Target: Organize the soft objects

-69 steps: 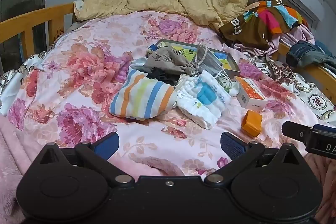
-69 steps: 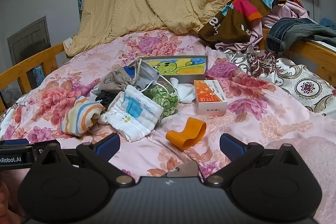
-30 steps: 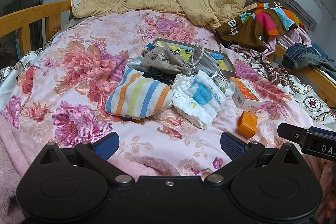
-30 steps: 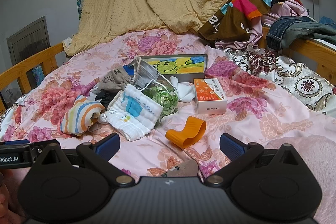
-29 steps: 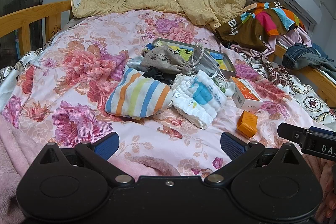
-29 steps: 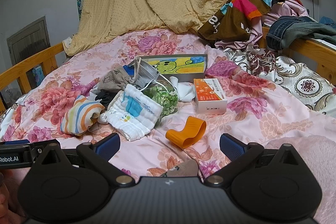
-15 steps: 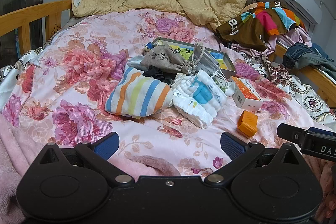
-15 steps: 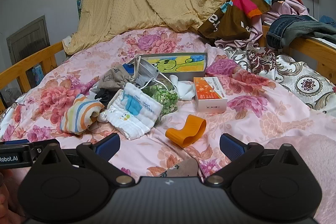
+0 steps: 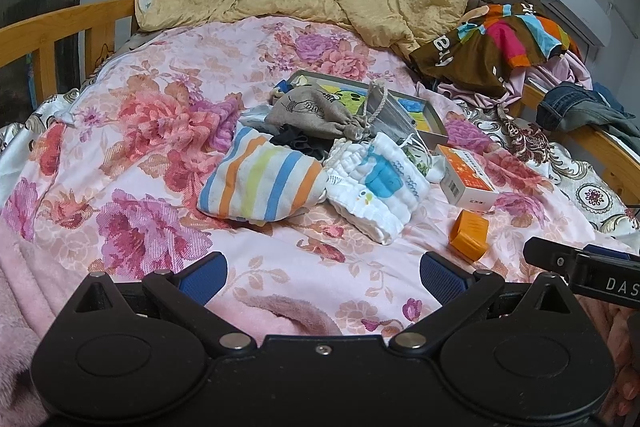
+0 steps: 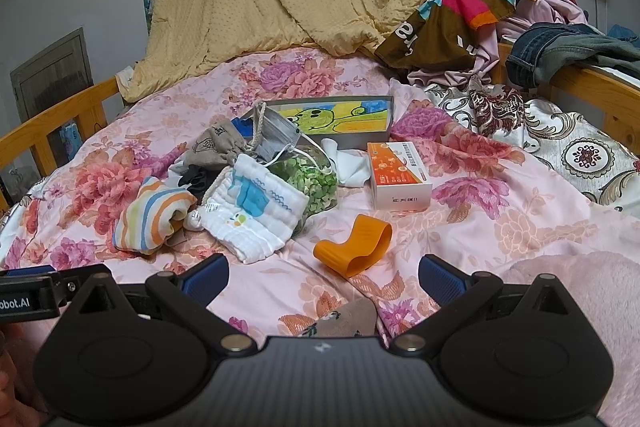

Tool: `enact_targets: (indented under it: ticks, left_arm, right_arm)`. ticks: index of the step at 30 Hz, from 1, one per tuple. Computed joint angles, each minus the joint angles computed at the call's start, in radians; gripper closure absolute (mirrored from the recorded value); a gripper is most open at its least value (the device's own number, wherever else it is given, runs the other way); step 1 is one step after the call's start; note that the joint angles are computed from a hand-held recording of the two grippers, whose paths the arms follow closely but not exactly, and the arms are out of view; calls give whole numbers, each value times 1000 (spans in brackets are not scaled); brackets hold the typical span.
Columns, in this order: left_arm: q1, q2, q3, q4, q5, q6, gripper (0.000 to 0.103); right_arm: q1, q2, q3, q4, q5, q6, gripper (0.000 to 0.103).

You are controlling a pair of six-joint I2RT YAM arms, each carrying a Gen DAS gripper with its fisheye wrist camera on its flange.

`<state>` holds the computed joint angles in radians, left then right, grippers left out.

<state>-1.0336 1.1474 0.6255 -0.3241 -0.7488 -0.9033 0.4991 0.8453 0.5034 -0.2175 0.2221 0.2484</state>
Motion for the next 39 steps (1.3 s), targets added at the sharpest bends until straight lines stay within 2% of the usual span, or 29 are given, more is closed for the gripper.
enact_targets:
  ticks: [5,13,28,34,39]
  left_arm:
    - [22,-39,-36,48,34,-6,1]
    - [27,-45,-44,65,46,-4,1]
    - [11,-27,-17,28,31,-15,4]
    - [-15,7,19,2,5,-12,3]
    - [42,29,33,49,85,40,3]
  right_arm:
    - [-3,5,2,2,-4,-1,0]
    - [-2,6,3,0,-3,1,0]
    - [-7,13,20,-13,-11,-1,0]
    - [-39,11,15,-23,-68,5,0]
    - [-80,62,64,-64,-126,-3,0]
